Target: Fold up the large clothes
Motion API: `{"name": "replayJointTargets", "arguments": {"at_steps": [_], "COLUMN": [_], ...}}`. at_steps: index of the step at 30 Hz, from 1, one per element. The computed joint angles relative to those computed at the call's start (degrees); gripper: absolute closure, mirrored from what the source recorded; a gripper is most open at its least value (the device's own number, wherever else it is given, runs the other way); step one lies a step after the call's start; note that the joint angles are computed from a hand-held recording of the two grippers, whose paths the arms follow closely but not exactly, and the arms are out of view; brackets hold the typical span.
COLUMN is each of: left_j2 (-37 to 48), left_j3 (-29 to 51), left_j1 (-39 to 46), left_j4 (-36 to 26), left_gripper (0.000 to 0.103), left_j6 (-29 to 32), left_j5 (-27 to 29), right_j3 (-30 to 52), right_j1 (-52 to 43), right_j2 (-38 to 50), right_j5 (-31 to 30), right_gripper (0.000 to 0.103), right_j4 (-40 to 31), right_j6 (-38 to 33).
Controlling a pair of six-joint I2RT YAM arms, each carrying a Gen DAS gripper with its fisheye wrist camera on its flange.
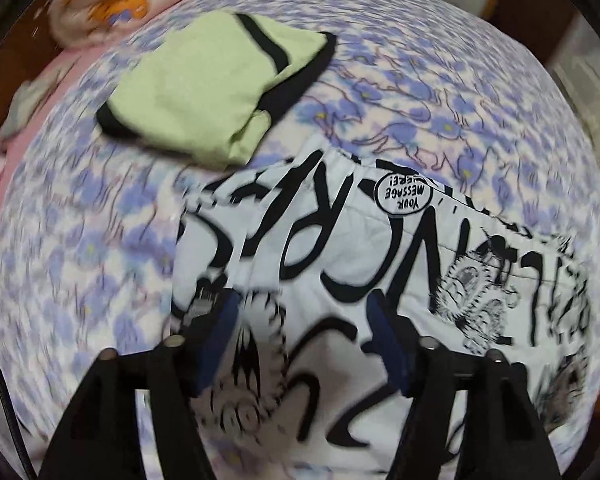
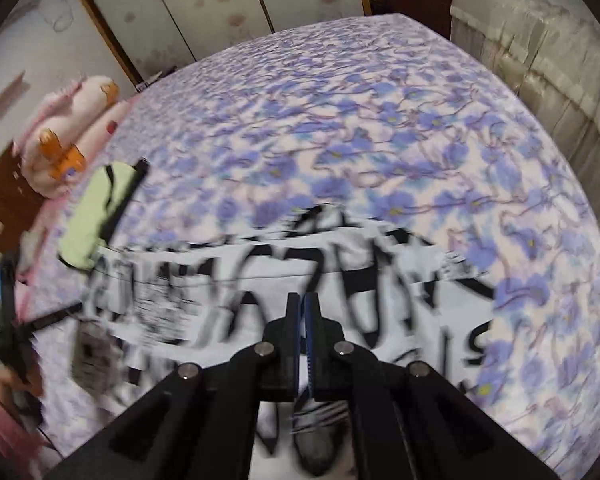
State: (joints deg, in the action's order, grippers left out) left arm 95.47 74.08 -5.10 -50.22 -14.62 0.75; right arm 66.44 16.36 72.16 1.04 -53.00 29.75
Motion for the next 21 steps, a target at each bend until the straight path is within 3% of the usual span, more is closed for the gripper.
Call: {"name": "replayJointTargets", "arguments": {"at_steps": [3, 5, 6, 15, 21], "left_j2": [-4.86, -7.21, -7.93, -15.93, -18.45], "left_j3": [-4.03, -6.15, -6.94, -20.71, -31.92], "left_j1": [1.55, 2.12, 2.64, 14.98, 25.9], "left_j4": [-0.82, -2.39, -2.87, -0.88, 5.06], "left_gripper": [0.03, 0.026, 0.024, 0.011, 0.01], "left_j6": [-3.42, -4.85, -5.11, -8.63, -7.25], "left_j5": [2.89, 4.18, 4.58, 7.32, 18.14], "right_j3": [2.64, 3.31, 3.37, 9.85, 10.97], "right_j1": [3.67, 5.73, 6.86, 12.93, 15.79], "right_j2": [3.56, 5.82, 6.34, 14.09, 17.7], "right_j5": [-0.98, -1.45, -1.37, -1.15, -2.04], "right_gripper": [0.092, 0.055, 0.053, 0.053, 0.054], "right_j4": [-0.2, 0.69, 1.45, 1.1, -1.17], "right_j6": [5.24, 7.02, 7.61, 7.19, 9.9]}}
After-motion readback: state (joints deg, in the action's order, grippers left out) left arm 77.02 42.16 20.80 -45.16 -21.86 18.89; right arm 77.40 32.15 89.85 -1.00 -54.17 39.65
